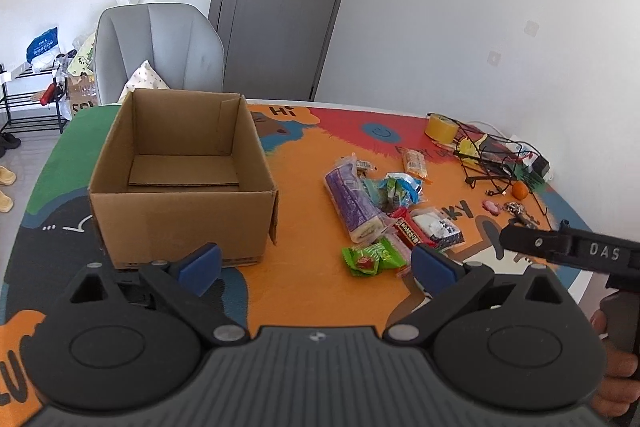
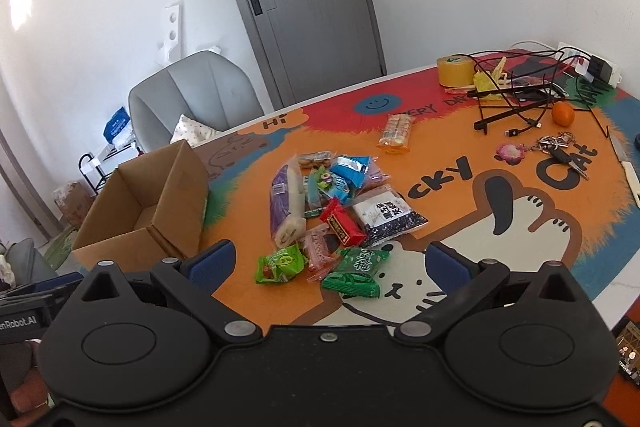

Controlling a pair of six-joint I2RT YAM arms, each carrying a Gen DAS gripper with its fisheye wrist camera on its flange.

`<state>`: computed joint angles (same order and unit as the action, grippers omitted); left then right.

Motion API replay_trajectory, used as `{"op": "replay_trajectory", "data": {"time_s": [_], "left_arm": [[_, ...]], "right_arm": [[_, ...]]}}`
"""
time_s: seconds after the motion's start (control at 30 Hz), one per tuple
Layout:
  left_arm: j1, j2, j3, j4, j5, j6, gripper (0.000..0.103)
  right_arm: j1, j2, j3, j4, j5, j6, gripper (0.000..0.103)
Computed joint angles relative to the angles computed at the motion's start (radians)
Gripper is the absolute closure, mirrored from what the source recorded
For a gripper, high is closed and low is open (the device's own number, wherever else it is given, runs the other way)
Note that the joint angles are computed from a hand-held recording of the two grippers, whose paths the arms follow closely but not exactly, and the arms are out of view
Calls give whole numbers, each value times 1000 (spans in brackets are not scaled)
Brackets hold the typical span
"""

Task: Organize snacks
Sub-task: 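Grasp a green candy packet with the left tool while the right grasps a green bag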

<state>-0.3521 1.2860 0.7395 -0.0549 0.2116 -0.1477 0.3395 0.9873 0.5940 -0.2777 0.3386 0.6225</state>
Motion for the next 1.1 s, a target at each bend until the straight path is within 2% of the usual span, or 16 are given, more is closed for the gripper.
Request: {"op": "replay_trajectory", "data": {"time_s": [0.1, 0.2, 0.47, 0.53, 0.6, 0.67, 0.7, 0.8, 0.87, 1.0, 1.1], "left_arm": [[-35, 57, 10, 51, -36, -33, 3], [-67, 109, 25, 81, -62, -61, 6], [-122, 244, 92, 117, -75, -111, 12], [-123, 289, 121, 114, -56, -139, 16], [-138, 324, 136, 145, -89, -149, 20], [-143, 368, 167, 149, -87, -150, 25], [-141, 392, 192, 129, -72, -163, 34], [-138, 454, 253, 82, -40, -196, 46], [-149, 484, 272, 89, -62, -203, 47], [-160, 543, 320, 82, -72, -223, 49], [-169, 570, 340, 81, -78, -231, 49]], "right_arm": [[-46, 49, -12, 40, -34, 29, 17], [-98, 92, -25, 85, -96, 50, 22], [-137, 200, -30, 181, -132, 85, 26], [-167, 223, -37, 219, -189, 100, 38], [-189, 251, -42, 259, -241, 107, 50], [-200, 287, -37, 273, -256, 131, 52], [-206, 299, -40, 290, -260, 138, 53], [-225, 331, -41, 316, -273, 152, 54], [-238, 346, -44, 340, -288, 158, 54], [-244, 401, -23, 354, -312, 157, 63], [-226, 438, -4, 353, -292, 155, 63]]}}
